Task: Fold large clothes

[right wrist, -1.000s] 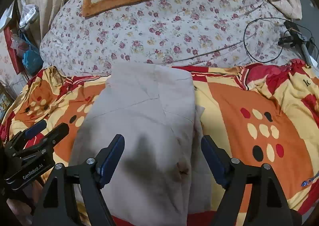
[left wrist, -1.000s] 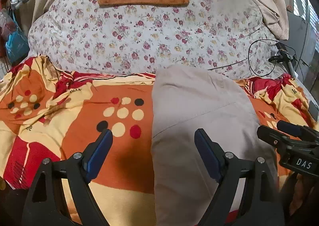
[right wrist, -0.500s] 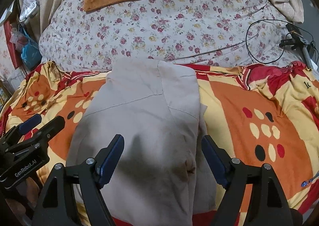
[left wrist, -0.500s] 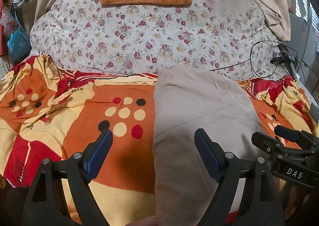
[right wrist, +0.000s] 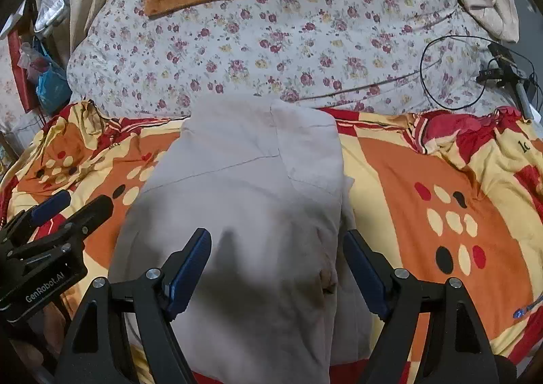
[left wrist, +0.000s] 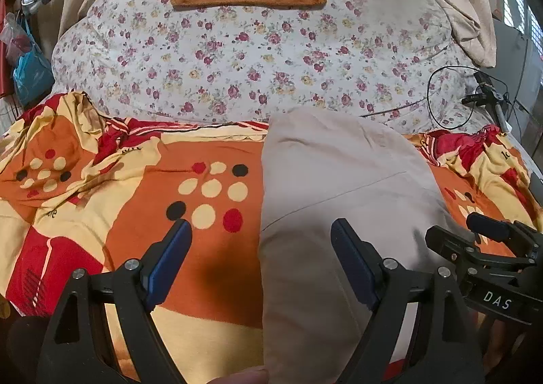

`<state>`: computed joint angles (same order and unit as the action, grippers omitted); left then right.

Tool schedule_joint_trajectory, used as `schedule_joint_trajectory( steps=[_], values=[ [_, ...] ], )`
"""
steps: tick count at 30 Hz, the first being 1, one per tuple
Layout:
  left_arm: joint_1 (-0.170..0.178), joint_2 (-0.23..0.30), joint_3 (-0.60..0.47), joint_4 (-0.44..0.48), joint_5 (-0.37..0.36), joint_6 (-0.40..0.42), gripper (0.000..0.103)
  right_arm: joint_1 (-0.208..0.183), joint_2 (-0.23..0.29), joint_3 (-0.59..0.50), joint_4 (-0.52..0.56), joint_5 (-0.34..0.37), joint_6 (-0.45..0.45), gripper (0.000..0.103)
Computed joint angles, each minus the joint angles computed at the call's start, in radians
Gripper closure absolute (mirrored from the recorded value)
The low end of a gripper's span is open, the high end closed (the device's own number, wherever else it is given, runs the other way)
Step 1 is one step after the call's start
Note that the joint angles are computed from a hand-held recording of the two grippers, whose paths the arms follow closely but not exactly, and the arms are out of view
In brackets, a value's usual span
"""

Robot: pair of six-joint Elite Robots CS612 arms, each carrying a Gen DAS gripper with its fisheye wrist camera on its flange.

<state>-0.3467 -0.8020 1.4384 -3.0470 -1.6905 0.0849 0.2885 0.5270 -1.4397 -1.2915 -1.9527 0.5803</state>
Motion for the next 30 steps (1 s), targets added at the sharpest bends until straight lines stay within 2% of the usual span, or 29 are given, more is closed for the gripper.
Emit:
schedule_joint_trajectory(
  steps=[30],
  values=[
    [0.0, 0.008, -0.009, 0.034, 0.003, -0.002, 0.019, -0.003, 0.0, 0.012, 0.009, 0.018, 0.0, 0.022]
  ],
)
